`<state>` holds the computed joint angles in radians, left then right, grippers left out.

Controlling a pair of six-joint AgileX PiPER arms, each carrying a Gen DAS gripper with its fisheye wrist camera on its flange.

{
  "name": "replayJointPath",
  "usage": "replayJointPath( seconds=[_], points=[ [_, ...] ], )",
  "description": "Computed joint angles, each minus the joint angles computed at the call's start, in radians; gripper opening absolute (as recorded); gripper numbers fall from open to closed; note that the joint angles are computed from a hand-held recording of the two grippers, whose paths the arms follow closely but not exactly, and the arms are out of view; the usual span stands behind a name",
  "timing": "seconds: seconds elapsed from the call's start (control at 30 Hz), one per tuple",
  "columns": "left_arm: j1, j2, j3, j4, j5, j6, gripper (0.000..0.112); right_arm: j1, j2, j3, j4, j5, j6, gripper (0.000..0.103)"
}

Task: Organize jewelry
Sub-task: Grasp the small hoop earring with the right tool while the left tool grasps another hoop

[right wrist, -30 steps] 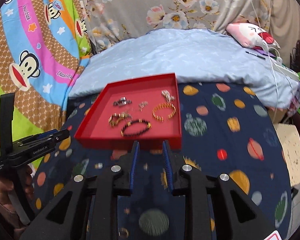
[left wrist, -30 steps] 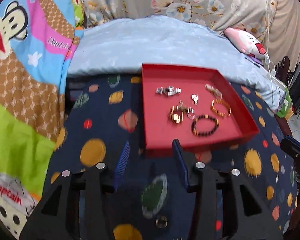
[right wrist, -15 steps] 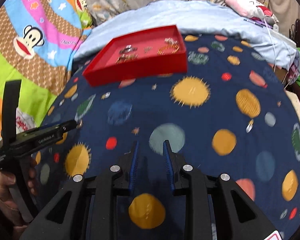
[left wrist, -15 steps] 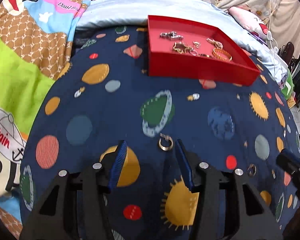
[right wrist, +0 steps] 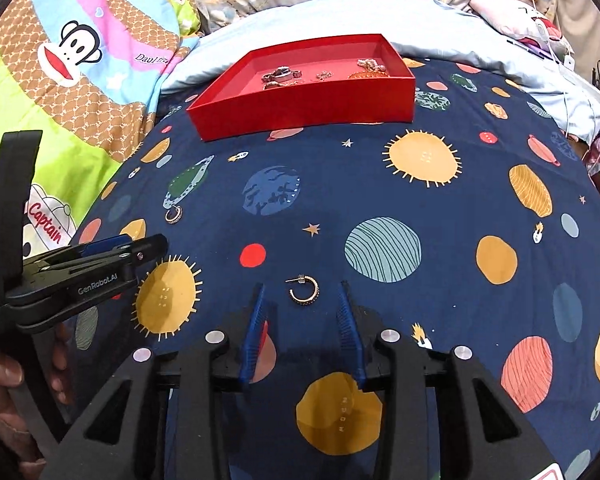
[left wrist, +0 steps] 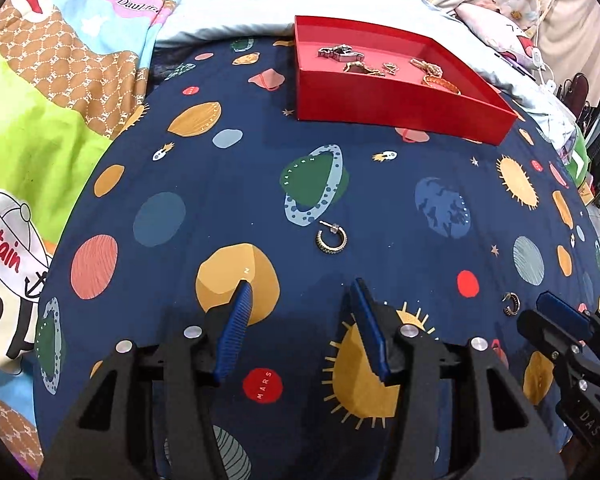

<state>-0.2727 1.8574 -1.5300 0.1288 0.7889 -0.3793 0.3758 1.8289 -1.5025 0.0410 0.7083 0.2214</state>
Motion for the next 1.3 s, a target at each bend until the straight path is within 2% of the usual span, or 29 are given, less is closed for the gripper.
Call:
replayJointPath(
  seconds=[0.53, 1.07, 1.23, 1.3],
  points=[
    [-0.004, 0.002, -0.002, 0.004, 0.002, -0.003, 0.050, 0.007, 0.040, -0.032, -0.013, 0.012, 0.015, 0.035],
    [-0.013, -0.001, 0.013, 0.018, -0.011, 0.001, 0.058, 0.021, 0.059, -0.052, -0.050, 0.017, 0.022, 0.035],
    [0.000, 0.011, -0.011, -0.013, 0.001, 0.018, 0.058, 0.027, 0.068, -0.064, -0.103, 0.029, 0.053, 0.017],
    [0.007, 0.017, -0.024, -0.026, 0.007, 0.024, 0.058, 0.016, 0.069, -0.066, -0.079, 0.030, 0.036, 0.016]
  ],
)
